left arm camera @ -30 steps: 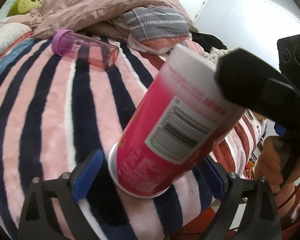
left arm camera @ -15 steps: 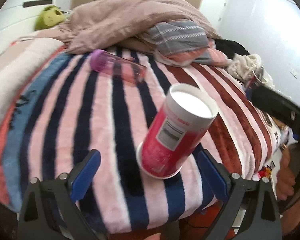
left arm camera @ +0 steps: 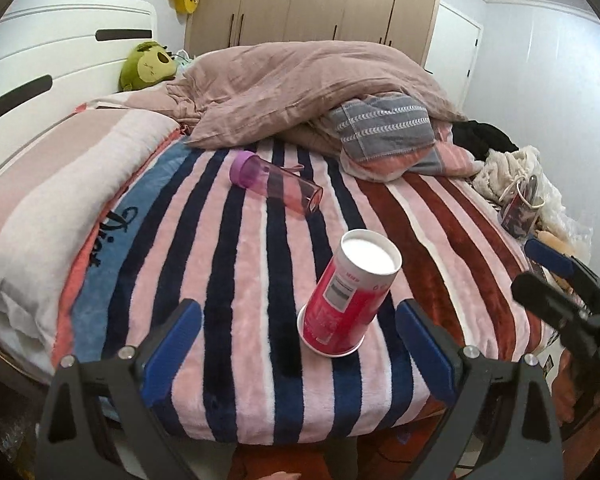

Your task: Flip cup upside down

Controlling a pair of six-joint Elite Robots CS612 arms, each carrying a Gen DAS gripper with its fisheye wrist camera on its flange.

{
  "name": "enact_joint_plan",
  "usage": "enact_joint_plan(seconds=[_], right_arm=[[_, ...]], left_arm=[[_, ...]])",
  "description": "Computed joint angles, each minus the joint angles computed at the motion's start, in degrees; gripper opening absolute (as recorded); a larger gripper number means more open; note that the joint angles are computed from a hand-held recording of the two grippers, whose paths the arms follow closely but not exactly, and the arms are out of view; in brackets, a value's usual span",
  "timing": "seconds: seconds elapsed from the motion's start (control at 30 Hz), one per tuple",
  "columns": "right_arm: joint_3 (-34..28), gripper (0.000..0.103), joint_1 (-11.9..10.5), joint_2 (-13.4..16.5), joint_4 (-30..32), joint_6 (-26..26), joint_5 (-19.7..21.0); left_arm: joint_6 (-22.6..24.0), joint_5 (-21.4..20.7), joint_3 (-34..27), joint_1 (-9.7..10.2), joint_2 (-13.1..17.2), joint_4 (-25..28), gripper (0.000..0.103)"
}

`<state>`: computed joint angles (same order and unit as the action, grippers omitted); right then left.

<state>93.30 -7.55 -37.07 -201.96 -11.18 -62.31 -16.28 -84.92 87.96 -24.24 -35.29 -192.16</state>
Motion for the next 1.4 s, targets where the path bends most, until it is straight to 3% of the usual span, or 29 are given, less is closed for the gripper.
enact_joint_plan(seconds=[0.2, 1.4], right_arm=[[0.42, 0.101, 0.24, -0.25, 0.27, -2.09, -0.06], [-0.24, 0.101, 0.01, 0.22, 2.55, -0.72, 0.60]], left_arm=[[-0.44, 1.08, 0.06, -0.43, -0.20, 0.46, 0.097], [-0.06, 1.46, -0.52, -0.35, -0.19, 1.72, 0.097]])
